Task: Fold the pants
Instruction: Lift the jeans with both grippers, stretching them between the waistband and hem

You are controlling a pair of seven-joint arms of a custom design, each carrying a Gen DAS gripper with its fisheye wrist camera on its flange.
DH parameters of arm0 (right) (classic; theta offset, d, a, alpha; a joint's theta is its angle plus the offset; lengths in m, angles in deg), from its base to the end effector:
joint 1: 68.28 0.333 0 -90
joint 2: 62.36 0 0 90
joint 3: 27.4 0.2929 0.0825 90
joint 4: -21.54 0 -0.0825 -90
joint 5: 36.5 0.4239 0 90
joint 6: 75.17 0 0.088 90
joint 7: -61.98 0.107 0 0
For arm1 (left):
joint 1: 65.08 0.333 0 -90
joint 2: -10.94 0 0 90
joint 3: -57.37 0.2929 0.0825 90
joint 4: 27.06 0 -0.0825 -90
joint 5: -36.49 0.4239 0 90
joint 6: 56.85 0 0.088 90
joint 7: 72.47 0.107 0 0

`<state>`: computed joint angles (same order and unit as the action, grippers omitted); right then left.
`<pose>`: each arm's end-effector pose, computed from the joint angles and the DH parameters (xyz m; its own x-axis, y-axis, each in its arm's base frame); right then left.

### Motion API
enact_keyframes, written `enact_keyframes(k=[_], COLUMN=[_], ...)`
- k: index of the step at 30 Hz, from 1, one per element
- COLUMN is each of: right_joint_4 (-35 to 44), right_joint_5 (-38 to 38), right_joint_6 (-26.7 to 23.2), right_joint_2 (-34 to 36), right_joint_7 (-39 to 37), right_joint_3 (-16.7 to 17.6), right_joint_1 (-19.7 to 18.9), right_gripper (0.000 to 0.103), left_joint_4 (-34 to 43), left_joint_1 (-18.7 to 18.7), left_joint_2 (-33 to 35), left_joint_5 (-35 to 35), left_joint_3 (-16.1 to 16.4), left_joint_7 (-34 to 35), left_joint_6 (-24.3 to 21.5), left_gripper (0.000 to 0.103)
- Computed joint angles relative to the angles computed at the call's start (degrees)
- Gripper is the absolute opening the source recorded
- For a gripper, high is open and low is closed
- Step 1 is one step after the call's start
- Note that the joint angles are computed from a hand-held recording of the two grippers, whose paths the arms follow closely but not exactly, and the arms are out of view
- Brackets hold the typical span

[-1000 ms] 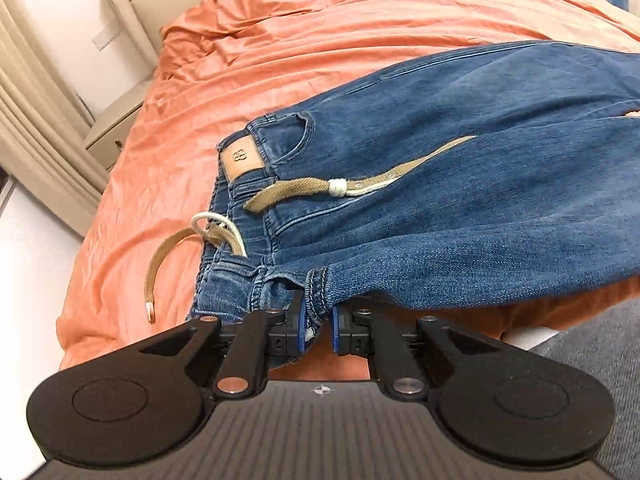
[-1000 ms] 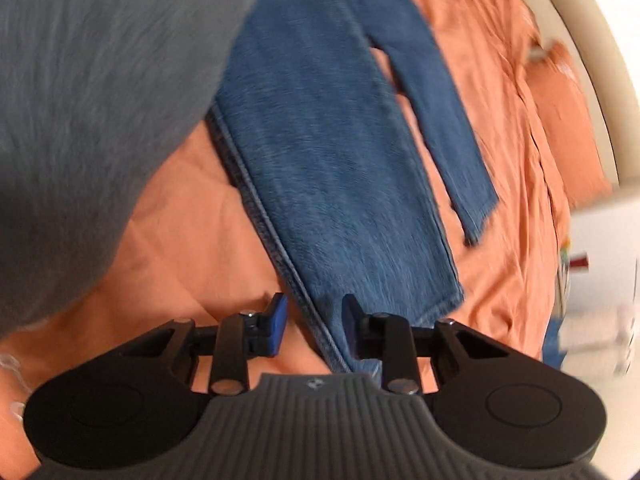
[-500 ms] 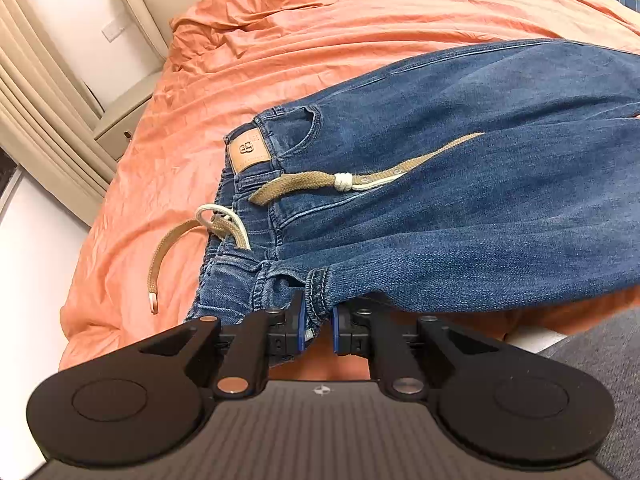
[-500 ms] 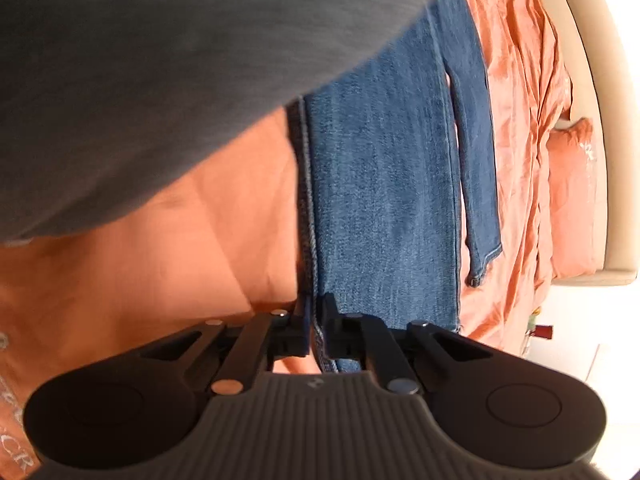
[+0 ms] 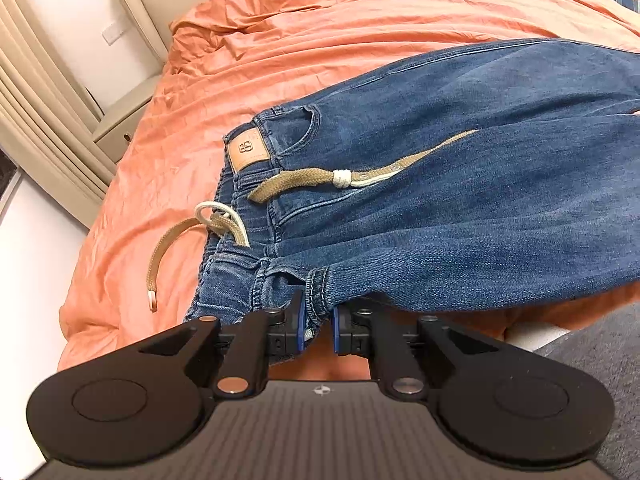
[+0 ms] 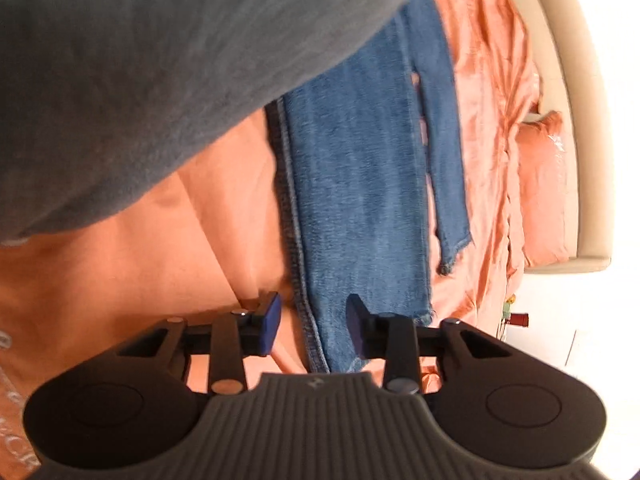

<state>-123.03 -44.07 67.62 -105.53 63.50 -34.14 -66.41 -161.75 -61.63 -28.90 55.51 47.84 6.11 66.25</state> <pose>0.4276 -0.0417 0.5758 0.7519 -0.0144 0.6592 -0.0467 -0.9984 0.0316 0.4332 -0.0448 0.6037 0.0817 -0.9397 -0.3322 -0.8651 0.0986 -0.4918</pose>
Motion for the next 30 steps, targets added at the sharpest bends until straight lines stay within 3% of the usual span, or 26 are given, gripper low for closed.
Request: enact_keyframes(k=[2, 5, 9, 12, 17, 22, 25, 30], right_joint_4=[-0.24, -1.48, -3.41, -4.32, -0.36, 8.01, 15.11, 29.0], right_joint_5=[-0.5, -0.6, 0.5, 0.99, 0.39, -2.21, -3.88, -7.87], right_joint_6=[1.41, 1.23, 6.08, 13.23, 23.05, 26.38, 23.9, 12.43], right_joint_2=[0.96, -0.85, -3.77, -4.31, 1.26, 7.98, 12.13, 21.51], right_joint_7=[0.14, 0.3, -1.98, -2.38, 8.57, 21.94, 30.45, 42.13], right_joint_3=[0.24, 0.31, -1.93, -2.29, 3.22, 8.65, 12.07, 15.2], right_joint_1=[-0.34, -0.5, 0.54, 0.57, -4.23, -9.19, -12.38, -14.24], right_gripper=[0.008, 0.0, 0.0, 0.0, 0.0, 0.0, 0.0, 0.0], left_joint_4=[-0.02, -0.1, -0.4, -0.1, 3.21, 8.07, 11.94, 18.85], left_joint_1=[-0.01, 0.0, 0.5, 1.72, 4.4, 6.2, 6.61, 6.94], left_joint_2=[-0.06, -0.3, -0.94, -1.19, -0.09, 2.24, 5.19, 12.82], left_joint_5=[0.01, 0.04, 0.44, 1.78, 4.65, 7.41, 8.15, 10.99], left_joint_3=[-0.02, -0.12, -0.39, -1.09, -2.39, -3.14, -2.88, -2.72], left_joint_7=[-0.14, -0.45, -2.4, -5.37, -12.01, -16.35, -17.76, -18.07], left_joint_6=[-0.09, -0.36, 0.99, 3.51, 7.25, 8.57, 8.29, 8.36], left_gripper=[0.014, 0.014, 0.014, 0.013, 0.013, 0.013, 0.013, 0.013])
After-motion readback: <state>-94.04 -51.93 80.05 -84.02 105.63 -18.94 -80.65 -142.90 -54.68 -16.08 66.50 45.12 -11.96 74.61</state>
